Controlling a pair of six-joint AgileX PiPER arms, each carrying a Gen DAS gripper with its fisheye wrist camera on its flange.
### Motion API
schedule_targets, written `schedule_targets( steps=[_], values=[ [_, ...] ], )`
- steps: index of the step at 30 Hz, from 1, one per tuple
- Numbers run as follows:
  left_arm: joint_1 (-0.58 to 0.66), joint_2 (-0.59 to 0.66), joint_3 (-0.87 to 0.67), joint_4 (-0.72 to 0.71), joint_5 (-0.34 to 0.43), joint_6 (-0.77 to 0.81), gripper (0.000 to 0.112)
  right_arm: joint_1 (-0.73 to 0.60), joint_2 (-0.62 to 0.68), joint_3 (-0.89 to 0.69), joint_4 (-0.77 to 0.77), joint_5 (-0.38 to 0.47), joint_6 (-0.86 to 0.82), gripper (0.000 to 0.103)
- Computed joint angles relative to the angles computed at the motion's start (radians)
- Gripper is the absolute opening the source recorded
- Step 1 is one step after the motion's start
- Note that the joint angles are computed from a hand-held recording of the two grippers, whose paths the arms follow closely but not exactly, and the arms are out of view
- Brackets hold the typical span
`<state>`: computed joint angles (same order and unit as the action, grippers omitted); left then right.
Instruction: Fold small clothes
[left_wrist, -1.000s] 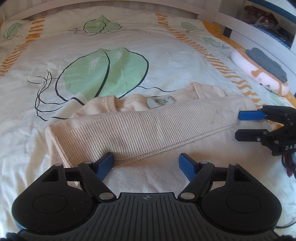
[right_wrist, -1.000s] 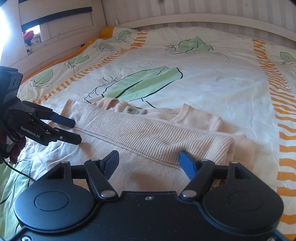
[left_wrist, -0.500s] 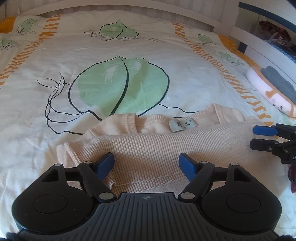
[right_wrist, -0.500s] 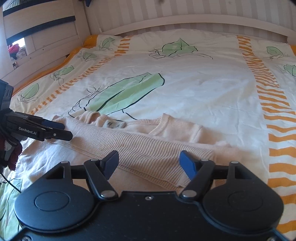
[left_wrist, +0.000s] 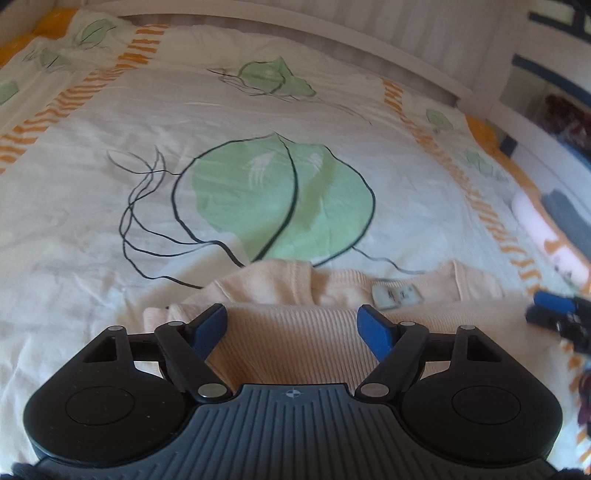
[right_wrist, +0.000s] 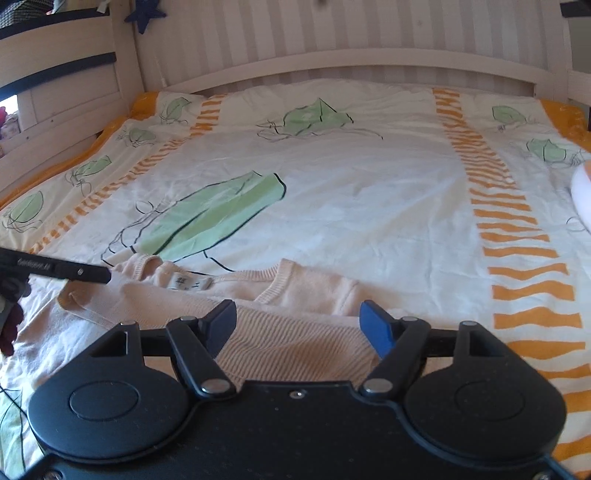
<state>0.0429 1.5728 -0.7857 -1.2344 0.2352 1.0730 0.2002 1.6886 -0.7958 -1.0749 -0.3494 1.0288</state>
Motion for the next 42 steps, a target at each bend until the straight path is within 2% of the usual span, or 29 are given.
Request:
schedule_targets(
  steps=[4,7,12,17,20,22,24,28,32,37,40,42],
  values=[
    [0.039,-0.016,0.002,-0.071,0.004,0.032,0.077,0.041,-0.087,0.067,-0.052,-0.014,-0.004,0.077],
    [0.054,-0.037,0.006,-0.069,-0.011,0.008,0.077,0.080,-0.114,0.093,-0.178,-0.062,0.074,0.078],
    [0.050,-0.044,-0.006,0.156,-0.030,-0.225,0.077,0.137,-0.040,0.049,-0.331,-0.083,0.245,0.078],
    [0.036,-0.057,-0.012,0.289,-0.026,-0.336,0.078,0.141,0.069,-0.058,-0.297,-0.040,0.260,0.078],
    [0.013,-0.072,-0.010,0.374,-0.024,-0.383,0.078,0.128,0.134,-0.158,-0.273,0.016,0.295,0.078],
    [0.000,-0.078,-0.013,0.409,-0.006,-0.386,0.078,0.123,0.156,-0.201,-0.181,0.070,0.234,0.078],
    [-0.011,-0.088,-0.014,0.436,0.023,-0.374,0.078,0.103,0.153,-0.210,-0.101,0.084,0.182,0.078],
    [-0.029,-0.124,-0.011,0.458,0.106,-0.300,0.078,0.042,0.086,-0.143,-0.099,0.047,0.181,0.078],
    [-0.010,-0.152,-0.013,0.389,0.306,-0.087,0.078,0.012,0.002,-0.045,-0.209,0.014,0.208,0.078],
    [0.001,-0.070,-0.054,0.449,0.517,-0.036,0.078,0.027,-0.040,0.026,-0.219,0.014,0.122,0.078],
    [-0.007,-0.017,-0.062,0.482,0.510,-0.055,0.078,0.021,-0.023,0.020,-0.223,0.000,0.139,0.078],
    [0.018,0.009,-0.065,0.438,0.488,-0.028,0.078,0.016,-0.013,0.016,-0.220,-0.008,0.143,0.078]
  ],
)
